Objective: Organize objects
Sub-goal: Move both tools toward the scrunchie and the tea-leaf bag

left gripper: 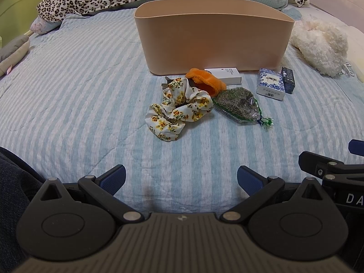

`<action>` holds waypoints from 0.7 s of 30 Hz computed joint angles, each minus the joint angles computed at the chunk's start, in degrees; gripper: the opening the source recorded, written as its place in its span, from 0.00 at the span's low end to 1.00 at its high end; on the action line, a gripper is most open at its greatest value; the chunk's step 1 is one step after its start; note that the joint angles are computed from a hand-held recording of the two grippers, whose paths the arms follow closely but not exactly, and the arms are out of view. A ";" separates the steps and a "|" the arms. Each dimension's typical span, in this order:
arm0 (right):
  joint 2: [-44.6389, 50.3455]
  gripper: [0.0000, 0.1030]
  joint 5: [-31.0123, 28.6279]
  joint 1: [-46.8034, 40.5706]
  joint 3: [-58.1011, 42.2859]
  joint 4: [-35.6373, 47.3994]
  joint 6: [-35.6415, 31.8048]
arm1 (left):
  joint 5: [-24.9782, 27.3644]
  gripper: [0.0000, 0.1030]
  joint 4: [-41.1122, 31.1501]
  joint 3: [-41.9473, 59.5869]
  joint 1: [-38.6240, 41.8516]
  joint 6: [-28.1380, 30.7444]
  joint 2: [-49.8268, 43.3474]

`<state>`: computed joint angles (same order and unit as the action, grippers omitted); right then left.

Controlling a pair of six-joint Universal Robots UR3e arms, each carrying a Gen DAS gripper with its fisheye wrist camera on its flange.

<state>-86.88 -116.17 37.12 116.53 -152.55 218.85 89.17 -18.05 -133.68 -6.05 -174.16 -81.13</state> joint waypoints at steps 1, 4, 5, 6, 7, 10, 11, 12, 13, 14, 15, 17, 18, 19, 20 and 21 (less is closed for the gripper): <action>0.03 1.00 -0.02 0.03 -0.06 0.04 0.03 | 0.00 1.00 0.00 0.00 0.00 0.00 0.00; -0.02 1.00 0.08 -0.05 0.06 -0.15 0.04 | -0.03 1.00 0.45 -0.20 0.01 0.06 -0.08; -0.02 1.00 0.08 -0.05 0.06 -0.15 0.04 | -0.04 1.00 0.57 -0.27 0.01 0.04 -0.09; 0.01 1.00 0.09 -0.05 0.03 -0.10 0.07 | -0.04 1.00 0.57 -0.27 0.01 0.04 -0.09; -0.03 1.00 0.12 -0.06 0.00 -0.01 0.17 | -0.11 1.00 0.54 -0.30 0.04 0.08 -0.04; -0.23 1.00 0.25 -0.16 -0.05 0.16 0.34 | -0.60 1.00 0.26 -0.03 0.21 0.11 0.01; -0.30 1.00 0.25 -0.26 -0.15 0.27 0.32 | -0.88 1.00 0.12 0.14 0.32 0.21 -0.02; -0.36 1.00 0.17 -0.33 -0.27 0.40 0.28 | -1.06 1.00 -0.15 0.51 0.37 0.28 -0.14; -0.43 1.00 0.09 -0.38 -0.42 0.57 0.18 | -1.22 1.00 -0.27 0.82 0.40 0.38 -0.29; -0.55 1.00 0.25 -0.60 -0.55 0.74 -0.04 | -1.37 1.00 -0.39 1.22 0.47 0.55 -0.48; -0.63 1.00 0.41 -0.77 -0.71 0.92 -0.23 | -1.47 1.00 -0.42 1.53 0.49 0.74 -0.66; -0.58 1.00 0.48 -1.09 -1.52 1.72 -0.78 | -1.70 1.00 -0.64 2.40 0.61 1.16 -1.09; -0.46 1.00 0.29 -1.12 -1.95 2.14 -1.07 | -1.77 1.00 -0.73 2.92 0.65 1.30 -1.43; -0.28 1.00 0.13 -1.23 -2.47 2.64 -1.38 | -1.84 1.00 -0.81 3.41 0.75 1.47 -1.72; -0.12 1.00 0.16 -1.49 -3.05 3.21 -1.80 | -1.79 1.00 -0.81 4.01 0.78 1.60 -2.20; -0.01 1.00 0.32 -1.81 -3.54 3.68 -2.20 | -1.71 1.00 -0.73 4.50 0.83 1.79 -2.70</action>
<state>-86.89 -115.85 35.31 112.99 -148.88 216.65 87.45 -18.77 -129.17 -5.22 -172.37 -83.83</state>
